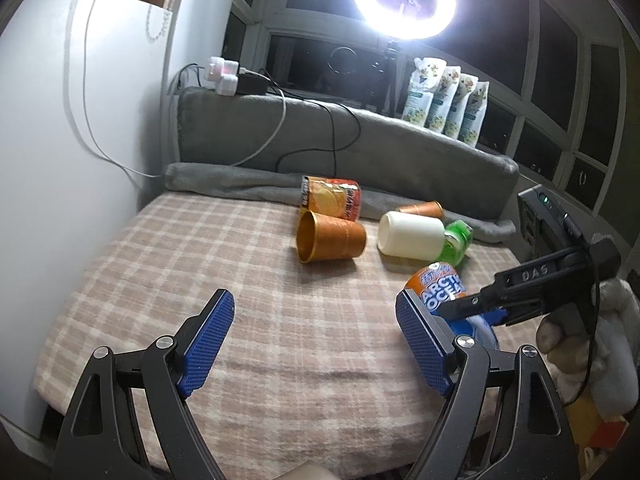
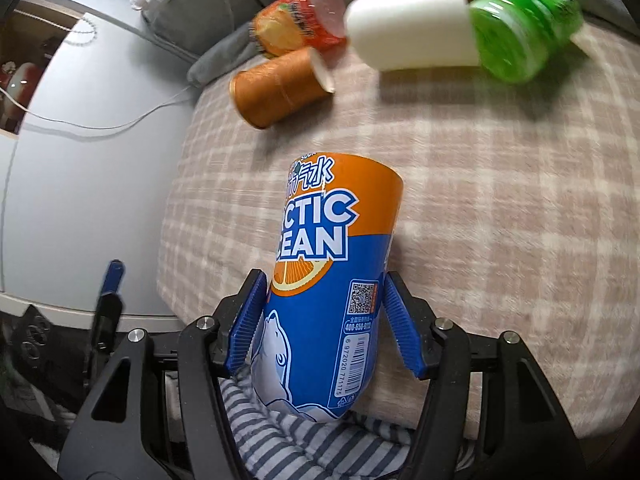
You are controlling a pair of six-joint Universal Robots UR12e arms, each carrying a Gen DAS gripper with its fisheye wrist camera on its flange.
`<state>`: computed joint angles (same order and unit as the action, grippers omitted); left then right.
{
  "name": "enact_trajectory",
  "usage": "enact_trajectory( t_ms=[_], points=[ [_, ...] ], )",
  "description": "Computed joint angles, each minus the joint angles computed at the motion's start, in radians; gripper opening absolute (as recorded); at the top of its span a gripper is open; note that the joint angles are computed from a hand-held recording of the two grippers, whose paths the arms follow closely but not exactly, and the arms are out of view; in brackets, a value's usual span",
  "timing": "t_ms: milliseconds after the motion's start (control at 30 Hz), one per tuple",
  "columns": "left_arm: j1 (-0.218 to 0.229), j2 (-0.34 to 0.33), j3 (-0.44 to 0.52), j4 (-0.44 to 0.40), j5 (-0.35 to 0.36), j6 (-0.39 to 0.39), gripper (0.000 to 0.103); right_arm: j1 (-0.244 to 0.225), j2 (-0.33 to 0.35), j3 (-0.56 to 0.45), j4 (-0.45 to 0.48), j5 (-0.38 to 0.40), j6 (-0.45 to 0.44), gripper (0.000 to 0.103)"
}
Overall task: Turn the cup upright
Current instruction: 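Lift the cup with the right gripper, lower it back and open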
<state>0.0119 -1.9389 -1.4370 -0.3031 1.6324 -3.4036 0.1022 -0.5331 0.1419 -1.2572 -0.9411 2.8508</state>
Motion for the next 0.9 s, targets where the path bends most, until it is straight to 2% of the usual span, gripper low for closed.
enact_trajectory(
  t_ms=[67, 200, 367, 467, 600, 900],
  points=[
    [-0.002, -0.001, 0.002, -0.007, -0.008, 0.002, 0.083, 0.0, -0.046, 0.1, -0.068, -0.014, 0.015, 0.063],
    [-0.007, -0.001, 0.007, -0.022, -0.019, 0.01, 0.083, -0.001, -0.08, 0.177, -0.141, -0.032, 0.05, 0.063],
    [-0.011, -0.004, 0.013, -0.033, -0.024, 0.007, 0.083, 0.002, -0.077, 0.174, -0.184, -0.059, 0.059, 0.064],
    [-0.011, -0.005, 0.017, -0.04, -0.029, 0.007, 0.083, 0.004, -0.055, 0.133, -0.155, -0.058, 0.046, 0.067],
    [-0.012, -0.007, 0.022, -0.05, -0.031, 0.007, 0.083, 0.009, -0.061, 0.146, -0.177, -0.082, 0.043, 0.068],
    [-0.017, -0.016, 0.041, -0.075, -0.036, 0.027, 0.083, -0.004, -0.124, 0.258, -0.314, -0.061, 0.062, 0.072]
  ],
)
